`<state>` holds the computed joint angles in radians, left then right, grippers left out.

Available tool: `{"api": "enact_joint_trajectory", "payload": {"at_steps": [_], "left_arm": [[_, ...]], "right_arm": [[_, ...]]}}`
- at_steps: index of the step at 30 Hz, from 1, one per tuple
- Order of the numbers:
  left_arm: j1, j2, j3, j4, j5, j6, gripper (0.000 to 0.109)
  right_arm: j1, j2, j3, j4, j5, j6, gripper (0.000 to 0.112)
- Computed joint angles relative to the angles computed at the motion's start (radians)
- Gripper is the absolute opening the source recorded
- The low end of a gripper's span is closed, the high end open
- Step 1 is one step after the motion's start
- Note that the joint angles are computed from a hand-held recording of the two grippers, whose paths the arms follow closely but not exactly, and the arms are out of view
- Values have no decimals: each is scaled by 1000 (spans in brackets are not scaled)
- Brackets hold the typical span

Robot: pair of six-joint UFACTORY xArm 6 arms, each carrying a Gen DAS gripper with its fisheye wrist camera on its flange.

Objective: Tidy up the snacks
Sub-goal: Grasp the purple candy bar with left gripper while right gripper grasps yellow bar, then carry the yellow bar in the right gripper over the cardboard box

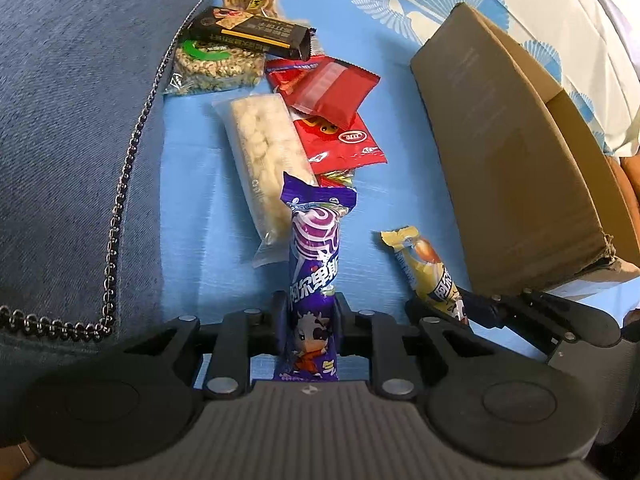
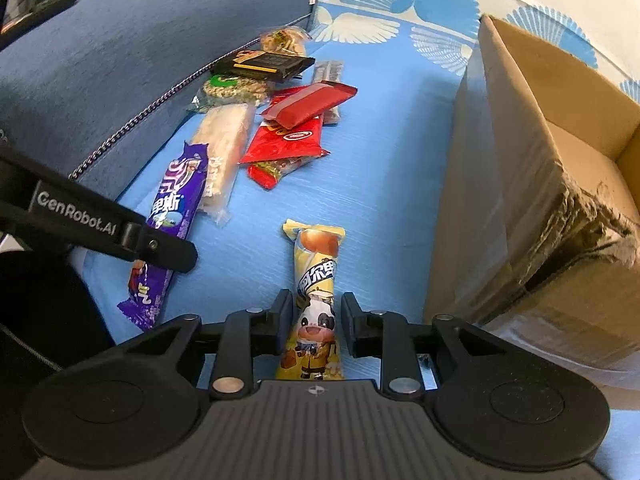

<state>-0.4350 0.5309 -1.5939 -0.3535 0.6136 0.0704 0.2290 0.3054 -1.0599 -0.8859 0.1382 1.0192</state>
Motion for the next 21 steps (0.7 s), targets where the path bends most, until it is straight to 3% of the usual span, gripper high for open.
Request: {"api": "enact_joint_trajectory", "payload": {"at_steps": [3, 7, 10, 17, 21], "left_arm": [[-4, 1, 1, 13, -9, -4, 20], [-11, -13, 28, -74, -60, 103, 18], [-17, -45, 78, -227, -131, 255, 18], [-36, -118, 168, -627, -257, 602, 18], [-41, -137, 190, -735, -294, 666, 18]], "right_arm": [[-4, -3, 7, -15, -14, -12, 22], [-13, -12, 13, -92, -41, 49, 17], [-29, -36, 18, -276, -78, 203, 17], [-63, -105, -30, -844, -151, 707, 16], [-89, -142, -39, -927, -193, 784, 16]]}}
